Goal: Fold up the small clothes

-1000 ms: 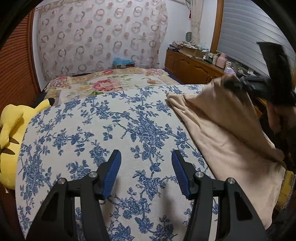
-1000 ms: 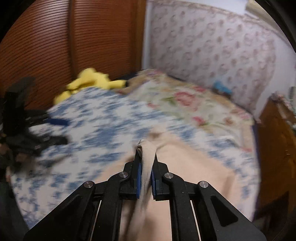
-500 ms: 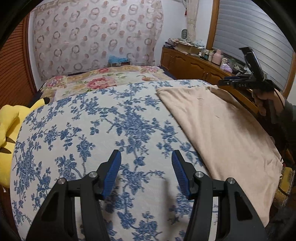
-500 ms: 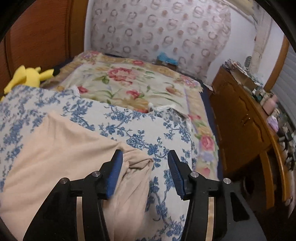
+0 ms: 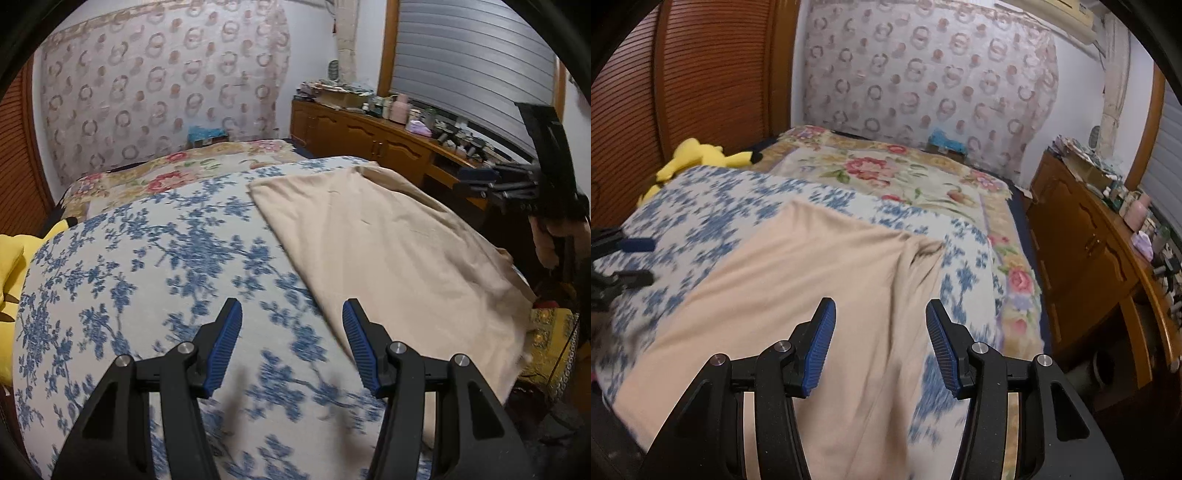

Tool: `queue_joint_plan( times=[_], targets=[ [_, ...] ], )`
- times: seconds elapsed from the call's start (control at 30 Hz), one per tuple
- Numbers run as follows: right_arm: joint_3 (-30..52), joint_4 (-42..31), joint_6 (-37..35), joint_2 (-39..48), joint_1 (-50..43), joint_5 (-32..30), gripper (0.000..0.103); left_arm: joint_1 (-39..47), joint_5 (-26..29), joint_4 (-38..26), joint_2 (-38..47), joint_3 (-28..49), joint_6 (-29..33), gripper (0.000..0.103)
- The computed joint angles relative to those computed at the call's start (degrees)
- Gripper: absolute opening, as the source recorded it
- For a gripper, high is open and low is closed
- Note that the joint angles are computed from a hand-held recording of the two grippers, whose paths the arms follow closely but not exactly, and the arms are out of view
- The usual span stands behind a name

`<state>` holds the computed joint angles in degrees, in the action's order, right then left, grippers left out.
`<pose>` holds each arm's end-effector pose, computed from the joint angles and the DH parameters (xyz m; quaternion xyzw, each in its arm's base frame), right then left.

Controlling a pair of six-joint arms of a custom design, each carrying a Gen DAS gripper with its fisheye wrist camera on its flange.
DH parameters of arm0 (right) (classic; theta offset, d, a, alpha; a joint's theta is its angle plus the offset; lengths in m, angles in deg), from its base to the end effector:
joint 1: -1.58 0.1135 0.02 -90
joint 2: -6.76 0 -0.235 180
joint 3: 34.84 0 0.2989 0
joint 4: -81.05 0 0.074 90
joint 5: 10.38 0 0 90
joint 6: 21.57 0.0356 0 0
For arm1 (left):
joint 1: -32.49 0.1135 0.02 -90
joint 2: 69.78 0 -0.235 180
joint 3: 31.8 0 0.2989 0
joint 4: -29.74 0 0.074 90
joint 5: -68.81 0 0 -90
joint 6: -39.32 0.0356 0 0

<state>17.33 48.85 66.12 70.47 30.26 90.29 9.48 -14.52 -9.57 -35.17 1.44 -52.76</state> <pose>0.2554 0.1322 0.1890 -0.2094 0.8921 0.0060 0.4003 0.1901 -0.0852 0.1685 0.1887 0.8878 -0.1421 0.3951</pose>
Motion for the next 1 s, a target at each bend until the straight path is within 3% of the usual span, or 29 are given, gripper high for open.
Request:
queue_joint_plan(
  times=[0.33, 0.6, 0.77, 0.83, 0.9, 1.0],
  targets=[
    [-18.63, -12.33, 8.89, -27.02, 8.15, 6.74, 0.052, -11.54, -6.51, -6.50, -9.60, -2.72, -5.63, 0.056],
    [-26.59, -21.58, 14.43, -42.71, 6.35, 2.90, 0.050, -14.77, -8.65, -7.24, -9.31, -2.69, -6.53, 0.056],
    [-28.64, -23.17, 14.02, -46.16, 3.61, -2.36, 0.029, -16.13, -8.66, -6.89, -8.64, -3.31, -7.52, 0.056],
    [-28.98, -24.38, 13.11, -47.82, 3.82, -3.25, 0.008, -16.74, -8.84, -6.34, -7.72, -3.27, -7.66, 0.056],
    [-29.13, -26.36, 12.99, -50.44, 5.44, -2.09, 0.002, -17.02, -8.75, -6.28, -7.54, -3.35, -7.87, 0.056],
    [-29.57, -30.63, 13.26, -56.23, 5.97, 0.68, 0.002, -17.52, -8.73, -6.49, -7.70, -3.58, -8.16, 0.056]
  ],
)
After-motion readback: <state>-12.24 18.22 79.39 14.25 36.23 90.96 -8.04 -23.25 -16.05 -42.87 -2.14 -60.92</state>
